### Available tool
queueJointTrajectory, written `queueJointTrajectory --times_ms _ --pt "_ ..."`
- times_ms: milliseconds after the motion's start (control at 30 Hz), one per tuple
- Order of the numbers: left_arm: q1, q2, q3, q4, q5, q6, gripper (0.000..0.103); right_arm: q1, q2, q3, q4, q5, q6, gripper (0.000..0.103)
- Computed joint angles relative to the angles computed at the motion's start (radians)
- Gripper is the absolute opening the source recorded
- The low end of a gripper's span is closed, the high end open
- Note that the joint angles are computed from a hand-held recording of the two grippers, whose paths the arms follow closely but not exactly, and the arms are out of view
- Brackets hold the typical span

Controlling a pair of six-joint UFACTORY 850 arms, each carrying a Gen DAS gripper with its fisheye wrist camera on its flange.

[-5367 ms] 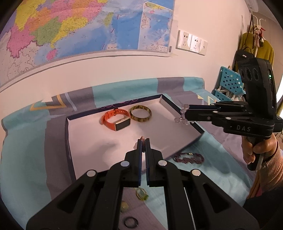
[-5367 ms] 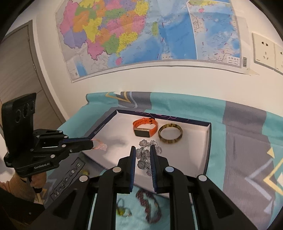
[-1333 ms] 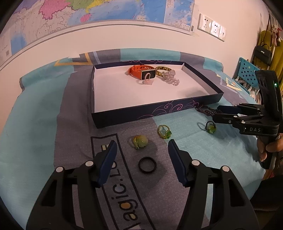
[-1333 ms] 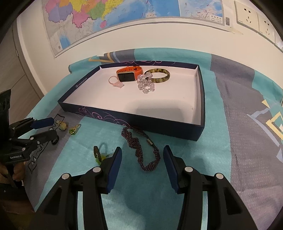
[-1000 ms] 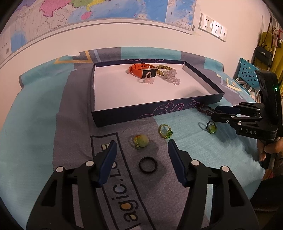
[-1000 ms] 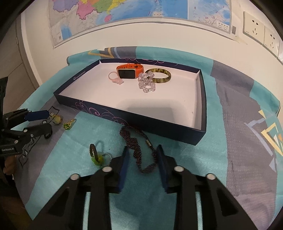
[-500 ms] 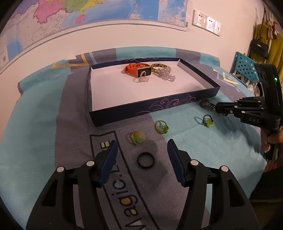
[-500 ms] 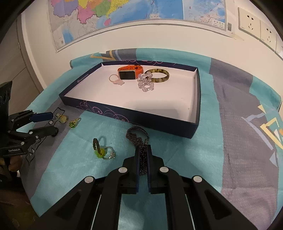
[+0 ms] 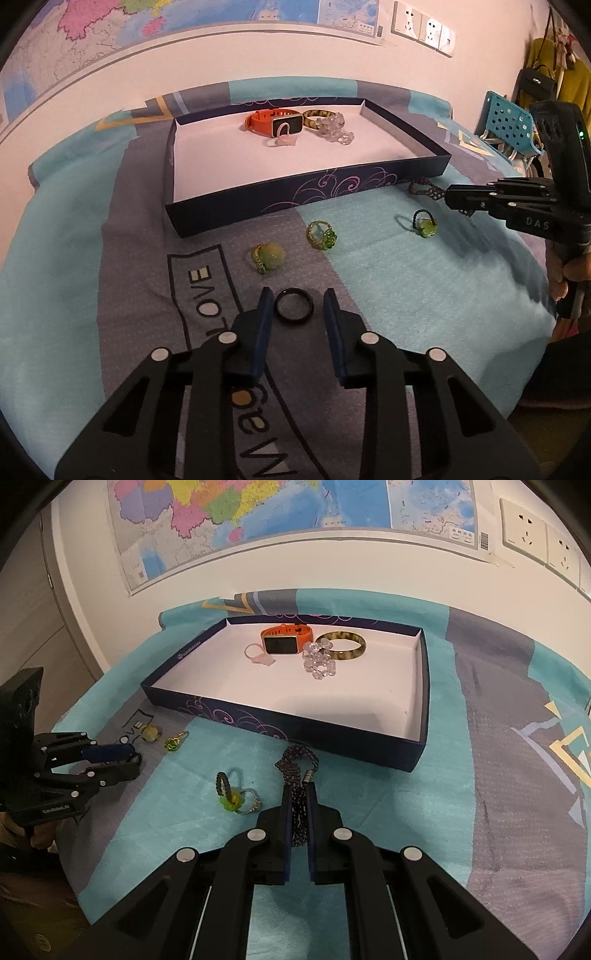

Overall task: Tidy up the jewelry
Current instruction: 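Grasp the black ring with the left tool while the right tool lifts the necklace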

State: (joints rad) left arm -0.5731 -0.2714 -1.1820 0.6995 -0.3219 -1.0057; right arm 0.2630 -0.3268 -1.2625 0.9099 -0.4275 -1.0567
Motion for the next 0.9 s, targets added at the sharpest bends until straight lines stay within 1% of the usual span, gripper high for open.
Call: queueJointTrajectory --times_ms 33,267,667,900 --pt "0.0 0.0 0.0 -0.001 -0.001 0.0 0.023 0.0 0.0 0.0 0.009 -0.003 -0.006 0.005" --pt "0.0 0.001 -0.002 0.012 -0.001 -0.017 0.023 0.0 0.007 0.006 0.048 -0.013 -0.038 0.005" --pt "-0.009 0.018 0.003 0.066 0.026 -0.059 0.023 -0.011 0.033 0.017 0.154 -0.05 -0.123 0.005" --pt "-0.008 0.029 0.007 0.089 0.041 -0.08 0.023 -0.012 0.046 0.019 0.188 -0.059 -0.153 0.005"
